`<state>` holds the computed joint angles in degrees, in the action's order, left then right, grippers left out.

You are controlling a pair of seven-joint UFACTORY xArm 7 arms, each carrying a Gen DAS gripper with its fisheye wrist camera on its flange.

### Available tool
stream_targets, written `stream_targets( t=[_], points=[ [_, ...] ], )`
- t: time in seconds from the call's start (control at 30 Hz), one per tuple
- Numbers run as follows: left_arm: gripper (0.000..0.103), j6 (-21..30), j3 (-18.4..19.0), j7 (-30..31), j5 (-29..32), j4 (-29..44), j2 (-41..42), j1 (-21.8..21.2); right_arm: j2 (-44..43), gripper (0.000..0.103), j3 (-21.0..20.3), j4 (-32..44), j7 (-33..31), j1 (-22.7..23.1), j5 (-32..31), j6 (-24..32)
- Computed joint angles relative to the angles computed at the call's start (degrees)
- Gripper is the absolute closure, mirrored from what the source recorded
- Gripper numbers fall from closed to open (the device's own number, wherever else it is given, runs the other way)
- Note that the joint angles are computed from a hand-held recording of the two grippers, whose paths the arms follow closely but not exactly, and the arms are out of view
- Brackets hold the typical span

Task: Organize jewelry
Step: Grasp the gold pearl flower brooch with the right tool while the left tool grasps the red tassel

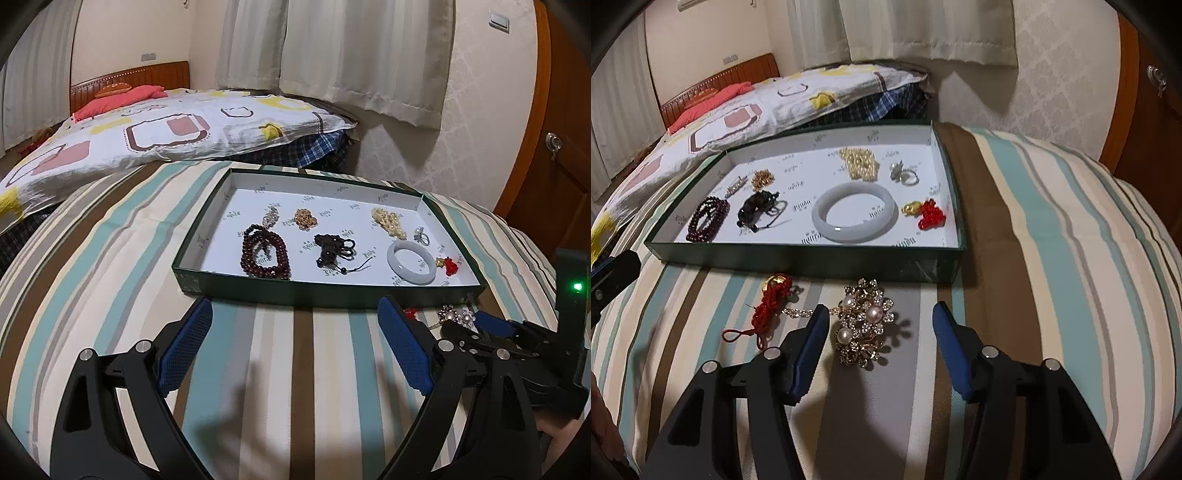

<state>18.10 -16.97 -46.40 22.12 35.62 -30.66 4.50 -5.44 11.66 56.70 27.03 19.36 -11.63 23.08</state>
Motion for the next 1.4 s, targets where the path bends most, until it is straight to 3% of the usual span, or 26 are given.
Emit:
stream_targets(
  t=[0.1, 0.17, 0.73, 0.93, 1.0, 1.17, 1.27, 1.4],
  points=[
    [0.014, -0.3, 0.2, 0.3, -0.4, 0.0, 0.4, -0.7, -0.1, 0.073, -0.3, -0.1, -2.8, 0.4, 1.9, -0.2],
    [0.014, -0.2, 0.1, 0.5, -0.5, 0.2, 0.9, -1.1, -0.4, 0.079, -0.2, -0.4, -3.3, 0.5, 2.0, -0.2],
    [0.015, -0.2, -2.3, -2.5, 1.9, 4.1, 7.2, -3.7, -5.8, 0.080, -0.9, -5.1, -3.2, -2.2, 4.0, -3.6],
    [0.030, 1.5, -0.7, -1.9, 2.8, 7.2, 11.9, -6.9, -5.9, 0.080, -1.0, -5.7, -4.5, -2.1, 6.0, -4.6],
    [0.041, 2.3, 0.5, -0.9, 2.2, 8.3, 13.6, -8.5, -5.8, 0.080, -1.2, -5.7, -5.1, -2.0, 6.8, -4.8],
    [0.050, 3.7, 2.9, 1.0, 0.6, 10.0, 16.4, -11.8, -5.7, 0.080, -1.4, -5.9, -6.0, -1.9, 8.3, -5.4],
    [0.061, 3.9, 4.5, 3.1, -1.7, 10.4, 17.4, -13.5, -5.8, 0.080, -1.3, -6.0, -6.1, -2.0, 8.4, -5.3],
    [0.086, 3.1, 5.5, 4.9, -3.3, 10.1, 17.4, -14.5, -5.8, 0.080, -1.2, -6.0, -6.3, -2.0, 8.5, -5.3]
  ],
)
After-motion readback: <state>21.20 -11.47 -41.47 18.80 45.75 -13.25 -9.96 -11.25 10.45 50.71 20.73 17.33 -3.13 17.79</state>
